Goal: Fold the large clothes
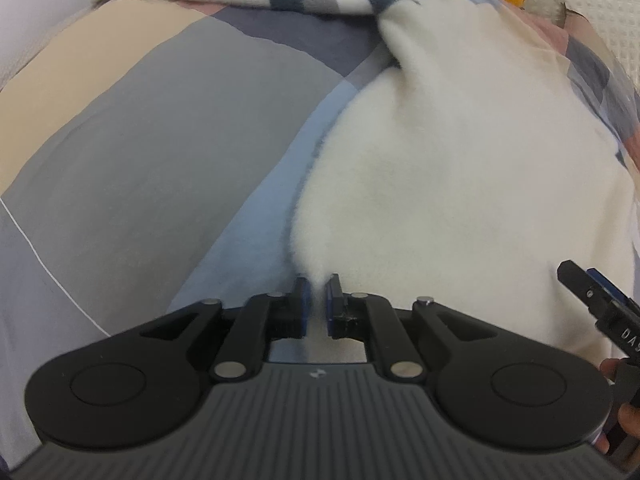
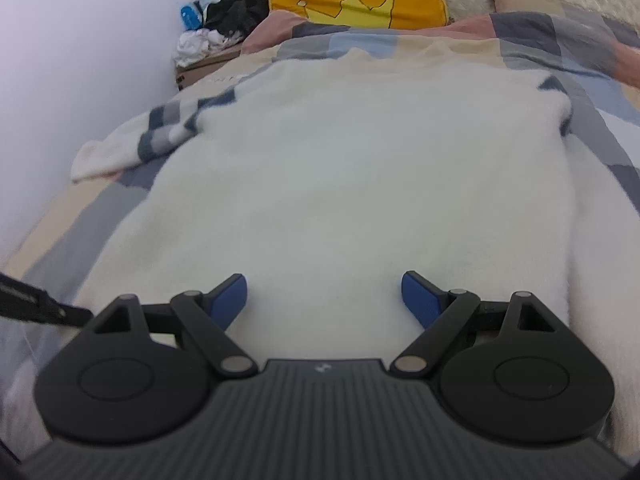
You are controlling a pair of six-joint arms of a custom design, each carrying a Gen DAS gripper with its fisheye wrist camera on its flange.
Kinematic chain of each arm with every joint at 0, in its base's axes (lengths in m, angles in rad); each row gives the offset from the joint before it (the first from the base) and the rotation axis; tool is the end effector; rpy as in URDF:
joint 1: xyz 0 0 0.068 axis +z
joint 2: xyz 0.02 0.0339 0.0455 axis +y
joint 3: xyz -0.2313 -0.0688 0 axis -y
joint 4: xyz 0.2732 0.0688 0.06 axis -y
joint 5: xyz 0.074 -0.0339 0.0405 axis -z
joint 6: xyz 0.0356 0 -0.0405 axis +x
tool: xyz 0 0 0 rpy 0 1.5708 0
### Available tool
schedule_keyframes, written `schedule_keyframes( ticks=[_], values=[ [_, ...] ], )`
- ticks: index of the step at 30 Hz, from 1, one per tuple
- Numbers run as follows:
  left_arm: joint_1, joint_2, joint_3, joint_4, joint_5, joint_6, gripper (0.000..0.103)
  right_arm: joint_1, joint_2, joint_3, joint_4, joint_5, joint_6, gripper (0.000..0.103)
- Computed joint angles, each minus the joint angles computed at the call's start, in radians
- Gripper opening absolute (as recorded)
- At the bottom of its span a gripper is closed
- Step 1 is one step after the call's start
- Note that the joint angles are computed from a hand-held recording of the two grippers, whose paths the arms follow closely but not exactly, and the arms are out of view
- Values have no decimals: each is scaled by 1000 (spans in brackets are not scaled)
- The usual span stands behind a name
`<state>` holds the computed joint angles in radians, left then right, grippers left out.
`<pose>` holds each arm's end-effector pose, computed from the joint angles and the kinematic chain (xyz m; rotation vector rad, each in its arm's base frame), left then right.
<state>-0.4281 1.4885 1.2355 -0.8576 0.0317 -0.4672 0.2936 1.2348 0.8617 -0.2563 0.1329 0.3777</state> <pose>0.2990 -0.1377 0.2355 -0.0431 2.7226 -0.3150 0.2965 0.0847 0.2238 0.1671 2.1970 0.2307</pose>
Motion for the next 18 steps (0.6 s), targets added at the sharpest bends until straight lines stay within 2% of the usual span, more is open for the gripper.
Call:
schedule_keyframes(
  ticks=[1,2,4,9,14,18],
  values=[
    [-9,18,23,-16,-13,1,27,-5,-8,-3,7,-7,14,86],
    [-10,15,35,-34,-28,7,33,-13,-17,-8,11,-13,28,86],
    [-25,1,50,-42,-57,11,53,-25,-49,-20,8,-10,55,86],
    [-61,-68,89,-57,-76,32,59,-57,-165,-61,-8,-1,105,86],
    [-163,-85,123,-1,-99,14,59,-107,-241,-30,-101,56,36,86],
    [-279,-43,159,68,-104,-18,59,-258,-290,19,-203,-19,-22,86]
  ],
)
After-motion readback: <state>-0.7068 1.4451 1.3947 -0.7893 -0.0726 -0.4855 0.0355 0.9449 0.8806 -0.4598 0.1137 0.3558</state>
